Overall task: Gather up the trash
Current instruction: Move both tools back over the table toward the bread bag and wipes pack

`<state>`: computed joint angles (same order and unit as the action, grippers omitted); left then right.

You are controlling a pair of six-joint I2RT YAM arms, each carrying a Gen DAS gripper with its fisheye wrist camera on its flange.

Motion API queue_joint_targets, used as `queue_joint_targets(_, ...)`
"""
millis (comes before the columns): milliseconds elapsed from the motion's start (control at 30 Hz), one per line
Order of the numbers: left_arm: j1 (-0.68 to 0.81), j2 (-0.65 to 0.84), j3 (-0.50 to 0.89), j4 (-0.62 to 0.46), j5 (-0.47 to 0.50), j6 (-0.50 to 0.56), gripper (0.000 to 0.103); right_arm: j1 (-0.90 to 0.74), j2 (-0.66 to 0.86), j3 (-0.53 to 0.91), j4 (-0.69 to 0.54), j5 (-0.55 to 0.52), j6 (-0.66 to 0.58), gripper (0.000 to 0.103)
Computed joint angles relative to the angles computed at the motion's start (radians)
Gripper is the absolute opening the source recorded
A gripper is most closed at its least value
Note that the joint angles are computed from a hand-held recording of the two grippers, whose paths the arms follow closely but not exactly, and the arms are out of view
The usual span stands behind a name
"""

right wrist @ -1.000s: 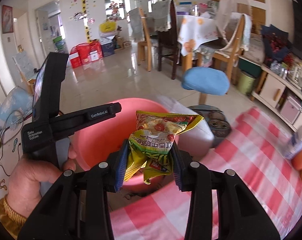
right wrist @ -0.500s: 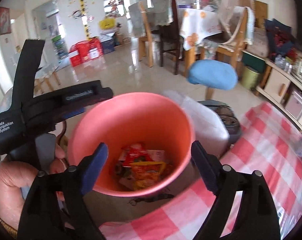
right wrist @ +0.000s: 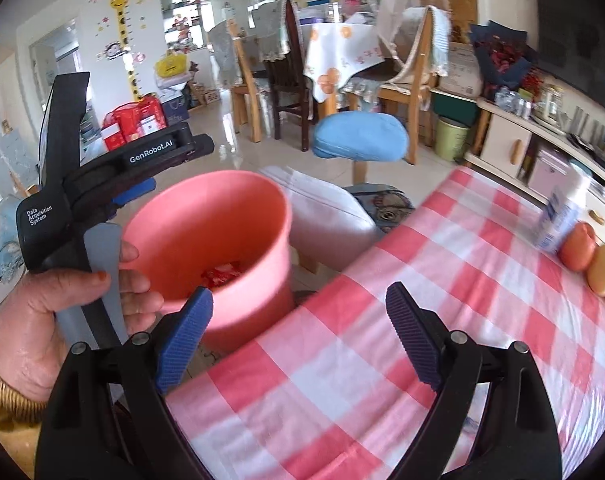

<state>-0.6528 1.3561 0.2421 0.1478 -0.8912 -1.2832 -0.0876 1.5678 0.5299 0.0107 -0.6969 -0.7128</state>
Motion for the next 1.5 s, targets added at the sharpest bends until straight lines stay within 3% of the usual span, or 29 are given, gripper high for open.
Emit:
queue_joint_targets(200,-0.035,0.089,0.057,0.086,0.041,0.09,0.095,-0.151,0.02,0.028,-0.065,-0.056,-0.061,0.094)
queue_joint_targets(400,-0.093,0.175,0.158,0.05,0.057,0.132,0.095,-0.258,0.038,0.033,-0.089,-0.07,-0.145,0.095)
queue_joint_targets(900,-0.203,0.355,0.364,0.025,0.127,0.261,0.095,-0.534,0.186,0.199,-0.325,-0.143,-0.376,0.096)
queue_joint_targets(1500,-0.354,0.523,0.585,-0.1,0.162,0.271,0.095,-0.746,0.385,0.515,-0.614,-0.208,-0.537,0.096)
